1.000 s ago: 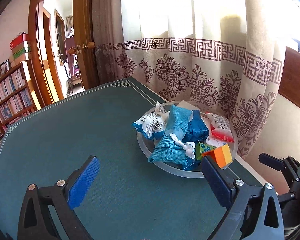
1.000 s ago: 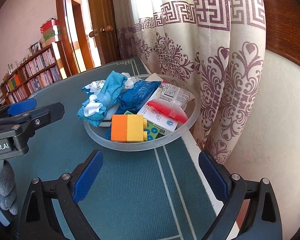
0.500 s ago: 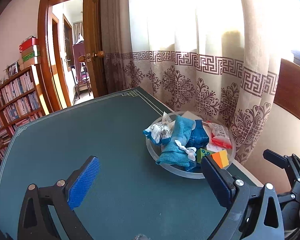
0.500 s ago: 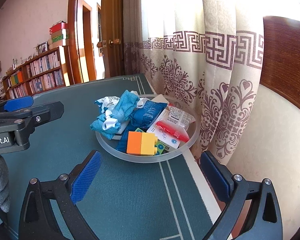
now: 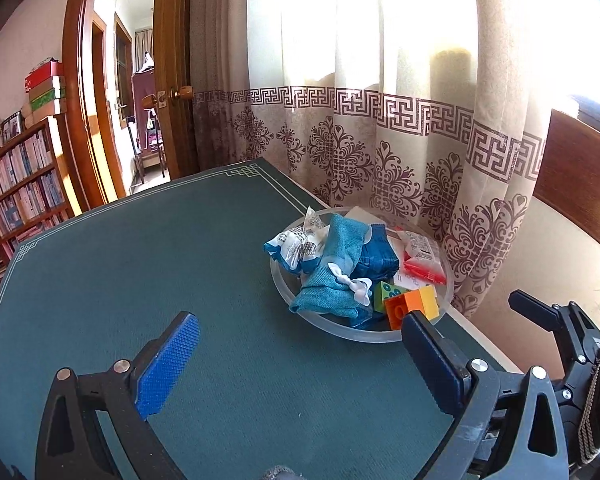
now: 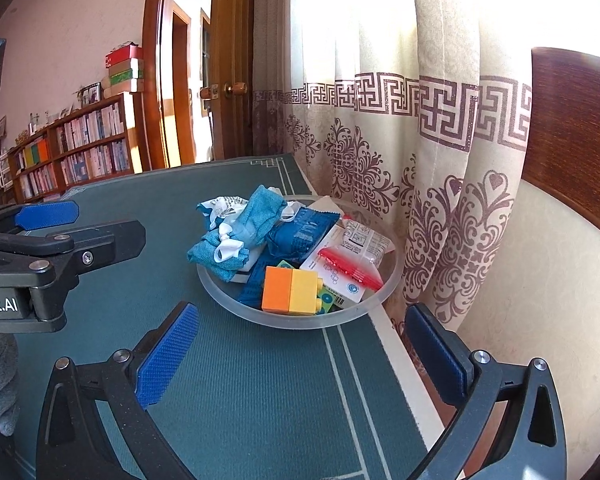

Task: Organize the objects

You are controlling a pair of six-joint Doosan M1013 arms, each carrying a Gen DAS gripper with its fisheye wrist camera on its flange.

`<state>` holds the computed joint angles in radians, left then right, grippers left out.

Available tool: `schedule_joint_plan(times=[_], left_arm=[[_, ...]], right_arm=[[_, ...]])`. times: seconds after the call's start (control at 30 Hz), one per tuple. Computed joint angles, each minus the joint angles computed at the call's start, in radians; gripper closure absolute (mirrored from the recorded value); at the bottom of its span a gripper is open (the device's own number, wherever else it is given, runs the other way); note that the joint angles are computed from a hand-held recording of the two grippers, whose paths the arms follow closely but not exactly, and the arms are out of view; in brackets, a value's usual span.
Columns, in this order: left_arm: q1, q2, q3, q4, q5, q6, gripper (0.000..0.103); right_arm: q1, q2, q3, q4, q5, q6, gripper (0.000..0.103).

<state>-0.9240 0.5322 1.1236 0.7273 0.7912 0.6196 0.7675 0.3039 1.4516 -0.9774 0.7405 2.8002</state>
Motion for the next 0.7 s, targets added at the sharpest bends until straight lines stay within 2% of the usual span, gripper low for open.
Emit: schedule_joint_plan(times=[0.27, 0.57, 0.7], left_arm=[[-0.003, 0.009, -0.011, -0.007, 0.008, 0.028, 0.000], [-0.005, 0.013, -0.020, -0.022, 0.000, 0.062, 0.000], [-0.005, 0.015, -0.024, -0.034, -0.002, 0.079, 0.000]], right_arm=[[-0.004, 0.005, -0.002, 0.005, 0.007, -0.007, 0.000], [0.007, 0.002, 0.006, -0.074, 0.027, 0.049, 0.000], [0.003, 0.005, 0.003, -0.053, 0.025, 0.031, 0.000]])
